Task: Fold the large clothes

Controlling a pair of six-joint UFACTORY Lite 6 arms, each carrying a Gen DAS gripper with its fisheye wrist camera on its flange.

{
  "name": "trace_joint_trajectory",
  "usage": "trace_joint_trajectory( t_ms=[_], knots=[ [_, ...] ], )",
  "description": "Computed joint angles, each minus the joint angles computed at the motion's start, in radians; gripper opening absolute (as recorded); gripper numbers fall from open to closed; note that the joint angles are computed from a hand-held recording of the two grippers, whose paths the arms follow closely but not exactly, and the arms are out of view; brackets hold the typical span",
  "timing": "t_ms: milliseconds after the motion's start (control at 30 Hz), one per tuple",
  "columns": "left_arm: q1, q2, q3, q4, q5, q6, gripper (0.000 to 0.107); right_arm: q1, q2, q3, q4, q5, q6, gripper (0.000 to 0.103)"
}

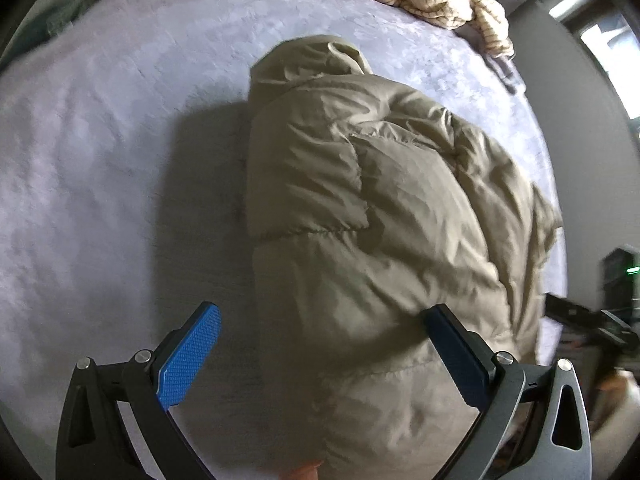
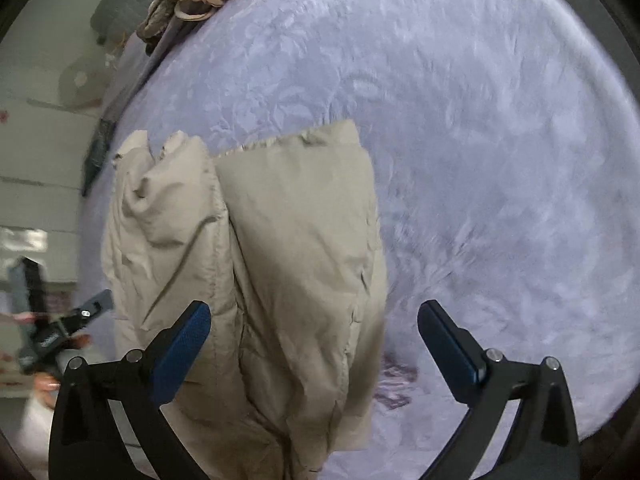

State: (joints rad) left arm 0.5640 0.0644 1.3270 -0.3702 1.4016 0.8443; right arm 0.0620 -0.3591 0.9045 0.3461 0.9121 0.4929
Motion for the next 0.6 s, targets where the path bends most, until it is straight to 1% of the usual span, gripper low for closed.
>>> trace_joint_trajectory(
  t_ms=[133, 233, 333, 400, 433, 500, 600],
  knots=[
    [0.042, 0.128, 0.078, -0.051, 0.072, 0.006, 0.103, -0.144, -0.060, -0.147, 0.254, -0.027, -0.211, 0.103],
    [0.045, 0.194, 0.098, -0.049, 0.078, -0.012, 0.103, -0.177, -0.059, -0.199, 0.301, -0.032, -0.254, 0.103],
    [0.044, 0.235, 0.096, -0.066, 0.081, 0.004, 0.103, -0.178, -0.023, -0.217, 0.351, -0.055, -0.316, 0.103],
    [0.046, 0.269, 0.106, -0.086, 0.105, 0.014, 0.103, -0.195, -0.021, -0.232, 0.462, -0.067, -0.416, 0.103],
    [0.045, 0.290, 0.119, -0.102, 0.128, 0.017, 0.103, -0.210, -0.026, -0.241, 0.559, -0.069, -0.501, 0.103],
    [0.050, 0.328, 0.142, -0.131, 0.158, 0.019, 0.103, -0.213, -0.024, -0.234, 0.655, -0.065, -0.596, 0.103],
    [0.051, 0.372, 0.180, -0.163, 0.181, 0.014, 0.103, -0.183, 0.024, -0.165, 0.639, -0.045, -0.622, 0.103]
  ],
)
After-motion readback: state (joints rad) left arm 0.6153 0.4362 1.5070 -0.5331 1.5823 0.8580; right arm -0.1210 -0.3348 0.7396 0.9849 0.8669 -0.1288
